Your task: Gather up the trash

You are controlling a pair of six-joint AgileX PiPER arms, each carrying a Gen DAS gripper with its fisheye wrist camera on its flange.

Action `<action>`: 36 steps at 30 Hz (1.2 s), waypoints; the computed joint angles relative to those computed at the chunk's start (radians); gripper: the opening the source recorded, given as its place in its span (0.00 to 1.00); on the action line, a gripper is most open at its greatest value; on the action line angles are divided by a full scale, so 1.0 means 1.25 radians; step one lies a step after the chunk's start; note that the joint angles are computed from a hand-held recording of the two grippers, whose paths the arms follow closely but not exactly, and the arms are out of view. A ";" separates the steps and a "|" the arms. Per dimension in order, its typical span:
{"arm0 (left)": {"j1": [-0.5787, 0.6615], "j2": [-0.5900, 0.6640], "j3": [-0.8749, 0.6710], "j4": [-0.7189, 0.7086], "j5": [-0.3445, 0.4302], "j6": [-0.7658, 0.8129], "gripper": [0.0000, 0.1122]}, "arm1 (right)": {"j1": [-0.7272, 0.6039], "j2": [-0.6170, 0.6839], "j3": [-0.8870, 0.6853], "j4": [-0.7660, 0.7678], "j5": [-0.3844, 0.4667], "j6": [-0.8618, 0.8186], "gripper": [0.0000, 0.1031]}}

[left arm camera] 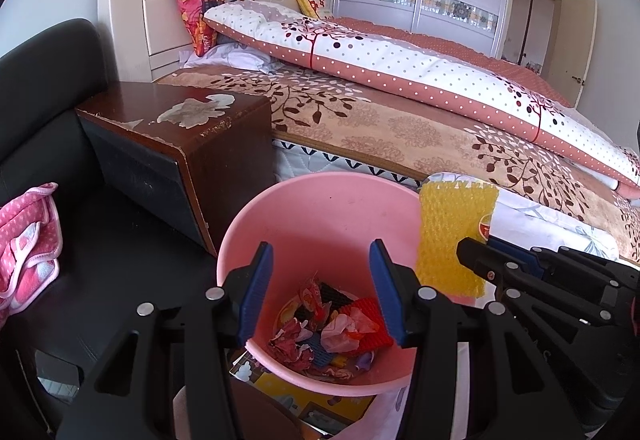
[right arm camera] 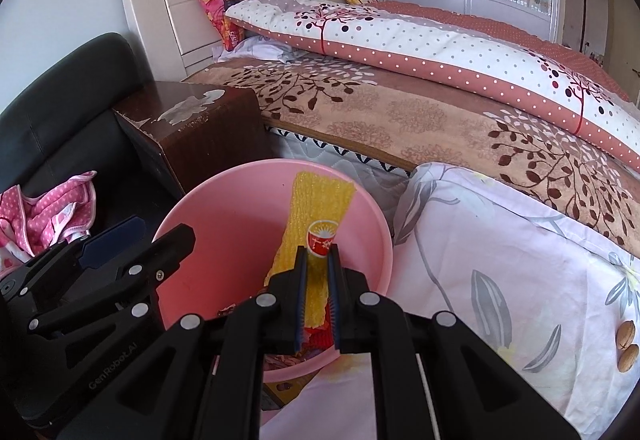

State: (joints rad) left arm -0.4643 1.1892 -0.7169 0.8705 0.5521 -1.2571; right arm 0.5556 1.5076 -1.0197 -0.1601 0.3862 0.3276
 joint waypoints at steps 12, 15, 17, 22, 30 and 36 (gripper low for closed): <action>0.022 0.007 0.005 -0.020 -0.020 0.019 0.45 | -0.009 0.027 -0.015 0.020 -0.008 -0.025 0.12; 0.030 0.010 0.007 -0.023 -0.027 0.023 0.45 | -0.009 0.033 -0.018 0.029 -0.013 -0.036 0.17; 0.033 0.012 0.009 -0.022 -0.030 0.022 0.45 | -0.010 0.032 -0.014 0.037 -0.021 -0.044 0.24; 0.043 0.018 0.008 -0.026 -0.038 0.029 0.45 | -0.014 0.017 0.004 0.022 -0.038 -0.033 0.35; 0.037 0.010 0.012 -0.013 -0.041 0.012 0.45 | -0.005 -0.047 0.078 -0.100 -0.061 0.093 0.44; 0.015 -0.010 0.018 0.010 -0.040 -0.013 0.45 | 0.016 -0.113 0.146 -0.254 -0.063 0.256 0.52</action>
